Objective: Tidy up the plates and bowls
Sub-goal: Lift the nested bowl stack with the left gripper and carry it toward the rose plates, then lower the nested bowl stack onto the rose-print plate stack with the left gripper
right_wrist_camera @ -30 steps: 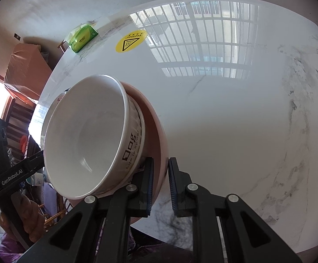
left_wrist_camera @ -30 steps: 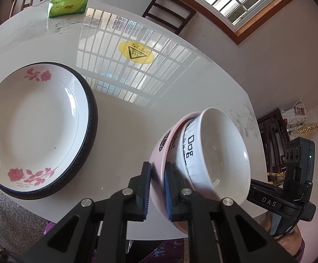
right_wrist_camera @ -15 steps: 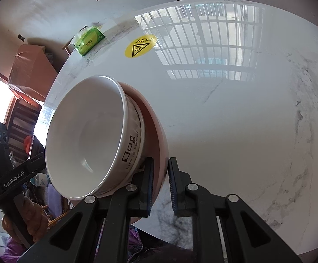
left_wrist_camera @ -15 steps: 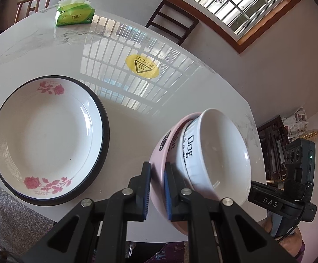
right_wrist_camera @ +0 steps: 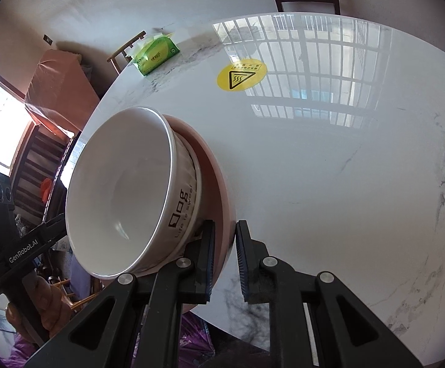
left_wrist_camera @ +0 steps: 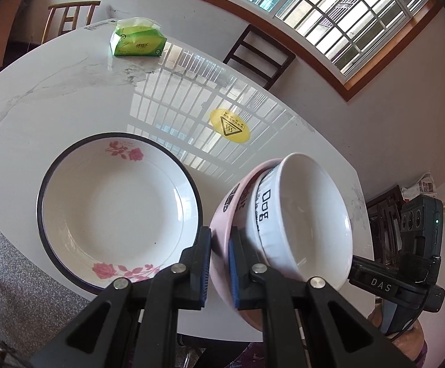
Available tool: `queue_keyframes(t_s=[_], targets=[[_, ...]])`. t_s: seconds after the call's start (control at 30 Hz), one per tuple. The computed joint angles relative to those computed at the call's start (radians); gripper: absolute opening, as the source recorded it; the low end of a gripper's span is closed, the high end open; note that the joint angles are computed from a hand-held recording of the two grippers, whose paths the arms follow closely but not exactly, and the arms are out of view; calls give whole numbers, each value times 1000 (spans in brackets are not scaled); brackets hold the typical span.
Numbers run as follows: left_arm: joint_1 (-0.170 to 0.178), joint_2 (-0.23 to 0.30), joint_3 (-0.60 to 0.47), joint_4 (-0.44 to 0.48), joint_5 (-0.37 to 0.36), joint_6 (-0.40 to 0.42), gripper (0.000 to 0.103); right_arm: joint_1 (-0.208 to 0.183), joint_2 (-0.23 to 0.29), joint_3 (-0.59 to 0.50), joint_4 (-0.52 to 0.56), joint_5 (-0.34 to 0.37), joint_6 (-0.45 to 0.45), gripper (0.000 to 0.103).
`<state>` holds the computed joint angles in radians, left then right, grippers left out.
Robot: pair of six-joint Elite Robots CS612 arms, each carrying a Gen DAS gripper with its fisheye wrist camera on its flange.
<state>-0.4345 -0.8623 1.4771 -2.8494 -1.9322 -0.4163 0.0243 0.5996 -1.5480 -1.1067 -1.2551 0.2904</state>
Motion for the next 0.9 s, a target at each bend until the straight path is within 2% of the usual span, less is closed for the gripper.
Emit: queue_keyframes(t_s=[0.43, 0.9], targets=[[55, -15, 12, -18, 43, -41, 9, 51, -68, 138, -71, 23, -50, 16], [94, 5, -7, -9, 56, -66, 8, 87, -114, 247, -112, 27, -81, 16]])
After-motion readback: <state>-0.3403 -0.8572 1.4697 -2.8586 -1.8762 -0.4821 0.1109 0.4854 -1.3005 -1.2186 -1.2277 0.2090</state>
